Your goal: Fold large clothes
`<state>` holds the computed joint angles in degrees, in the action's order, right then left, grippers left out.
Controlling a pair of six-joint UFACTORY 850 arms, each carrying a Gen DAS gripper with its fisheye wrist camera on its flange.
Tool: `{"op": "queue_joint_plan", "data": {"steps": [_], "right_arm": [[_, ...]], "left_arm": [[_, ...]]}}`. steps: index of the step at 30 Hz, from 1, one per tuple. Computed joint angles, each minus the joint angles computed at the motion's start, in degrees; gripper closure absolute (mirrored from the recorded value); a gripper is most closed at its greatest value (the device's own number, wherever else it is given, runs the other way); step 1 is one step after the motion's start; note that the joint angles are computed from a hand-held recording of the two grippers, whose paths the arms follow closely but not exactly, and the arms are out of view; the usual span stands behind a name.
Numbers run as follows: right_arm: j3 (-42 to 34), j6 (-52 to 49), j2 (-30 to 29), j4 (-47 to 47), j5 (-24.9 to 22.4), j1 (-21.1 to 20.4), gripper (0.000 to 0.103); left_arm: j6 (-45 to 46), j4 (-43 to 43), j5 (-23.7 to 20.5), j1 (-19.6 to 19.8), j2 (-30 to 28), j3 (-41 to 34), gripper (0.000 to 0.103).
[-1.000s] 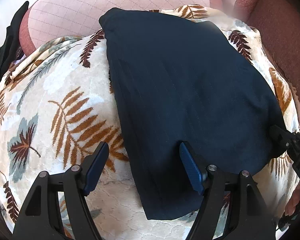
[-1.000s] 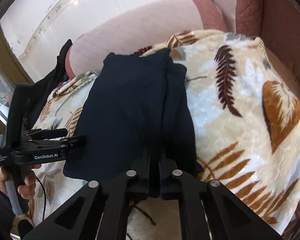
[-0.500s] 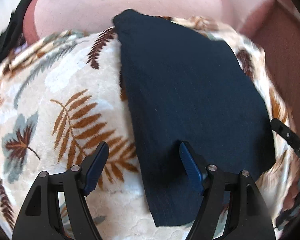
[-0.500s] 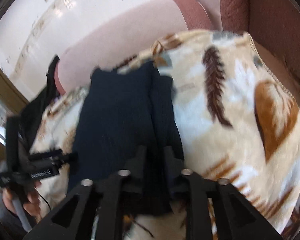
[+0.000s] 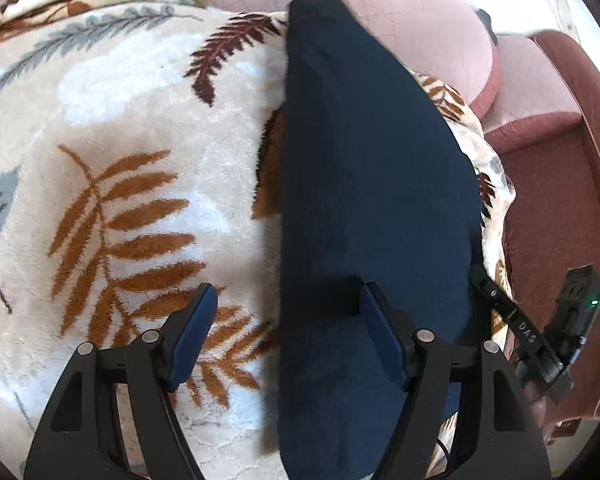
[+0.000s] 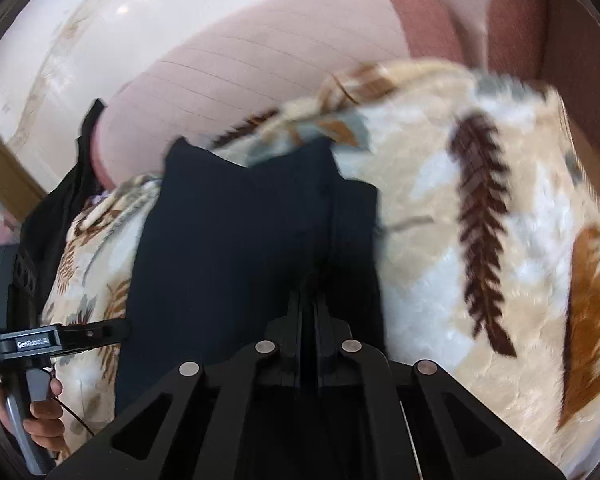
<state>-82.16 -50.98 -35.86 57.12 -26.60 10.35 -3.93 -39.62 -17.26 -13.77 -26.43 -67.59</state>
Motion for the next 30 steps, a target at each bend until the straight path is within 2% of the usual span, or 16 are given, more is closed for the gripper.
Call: {"op": "queue_joint_plan", "data": {"steps": [2,4,7,8,9,11,16,20,24,28,30], "right_arm": [[0.20,0.22,0.17,-0.47,-0.20,0.11,0.100],[0.70,-1.65,1.00,1.29,0.12,0.27,0.099],[0.48,-4.54,1.13,8.27,-2.69,-0.90,0.073],[0.49,-5.40,1.16,10.58,-3.51,-1.32,0.052],[0.37,-6.17,1.03,13.08,-4.18,-1.70,0.038],[0.17,-6.66,0.73,14.50,-5.18,-2.08,0.037],[-1.49,-3.40,-0.79,9.61,-4.36,-1.77,0.037],[-3.24,-2.32,-2.66,8.85,-6.96,-1.90,0.036],[-5.78,-0.52,-5.25,7.65,-10.37,-1.92,0.026],[-8.80,0.48,-8.93,11.29,-17.06,-2.92,0.020],[-8.93,-0.70,-9.44,12.70,-17.63,-2.88,0.015]], "left_arm": [[2.06,-2.31,-0.07,0.12,0.06,0.24,0.030],[0.50,-0.36,0.48,-0.32,0.09,0.11,0.030],[5.24,-5.38,0.27,-0.15,0.09,0.14,0.030],[7.61,-7.89,0.05,0.00,-0.15,-0.01,0.030],[9.44,-10.02,-0.11,0.01,-0.30,-0.07,0.030],[11.56,-12.34,-0.46,-0.01,-0.48,-0.14,0.030],[17.79,-18.77,-1.49,-0.01,-1.04,-0.34,0.030],[23.29,-24.82,-2.56,0.37,-1.58,-0.51,0.030],[29.12,-31.90,-4.46,0.93,-2.81,-1.07,0.029],[30.95,-34.49,-5.31,0.84,-4.37,-2.17,0.024],[31.60,-35.36,-4.89,0.44,-4.72,-2.48,0.021]]}}
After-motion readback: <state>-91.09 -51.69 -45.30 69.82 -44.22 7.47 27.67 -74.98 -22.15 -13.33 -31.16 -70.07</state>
